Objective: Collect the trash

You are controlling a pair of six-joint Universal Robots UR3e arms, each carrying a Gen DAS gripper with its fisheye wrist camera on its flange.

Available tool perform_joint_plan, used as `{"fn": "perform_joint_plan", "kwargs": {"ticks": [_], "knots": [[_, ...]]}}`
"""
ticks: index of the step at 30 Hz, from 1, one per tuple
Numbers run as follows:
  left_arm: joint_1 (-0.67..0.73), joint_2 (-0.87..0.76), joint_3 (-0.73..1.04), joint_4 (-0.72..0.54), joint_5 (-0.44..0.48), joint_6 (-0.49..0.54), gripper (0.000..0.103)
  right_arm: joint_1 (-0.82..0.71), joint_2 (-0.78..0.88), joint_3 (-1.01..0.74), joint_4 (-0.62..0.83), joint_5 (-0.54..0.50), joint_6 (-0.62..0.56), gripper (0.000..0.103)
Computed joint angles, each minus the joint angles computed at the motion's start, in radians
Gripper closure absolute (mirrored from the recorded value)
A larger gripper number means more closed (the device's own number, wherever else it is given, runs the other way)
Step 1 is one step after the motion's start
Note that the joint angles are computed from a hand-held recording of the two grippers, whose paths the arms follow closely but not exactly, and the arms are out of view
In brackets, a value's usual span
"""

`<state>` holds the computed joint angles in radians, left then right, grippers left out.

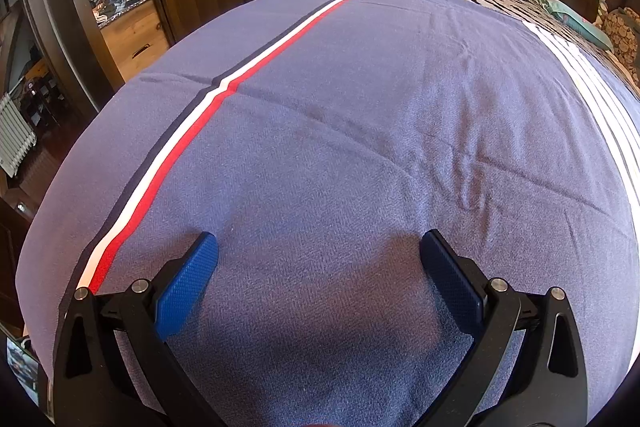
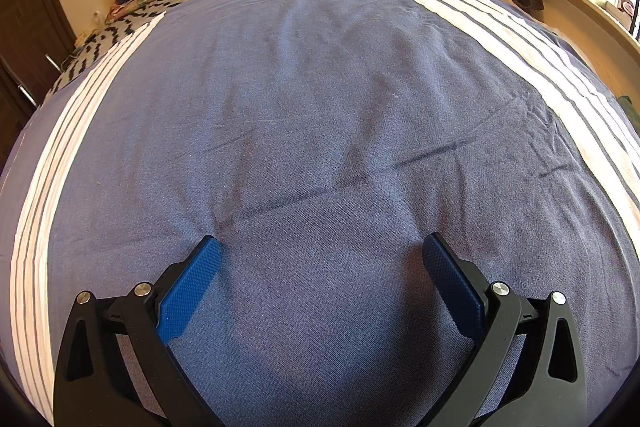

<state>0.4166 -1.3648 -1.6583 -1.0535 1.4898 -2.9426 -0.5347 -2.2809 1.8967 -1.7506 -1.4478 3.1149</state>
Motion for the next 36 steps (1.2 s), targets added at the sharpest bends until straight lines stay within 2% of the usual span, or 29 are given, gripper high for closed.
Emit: {"fn": "perform_joint_plan", "kwargs": {"ticks": [36], "knots": [[0.002,0.004,-0.011,0.014,-0.003,0.002,0.006,-0.003,-0.002,0.002,0.001,0.002,-0.003,0.002]]}}
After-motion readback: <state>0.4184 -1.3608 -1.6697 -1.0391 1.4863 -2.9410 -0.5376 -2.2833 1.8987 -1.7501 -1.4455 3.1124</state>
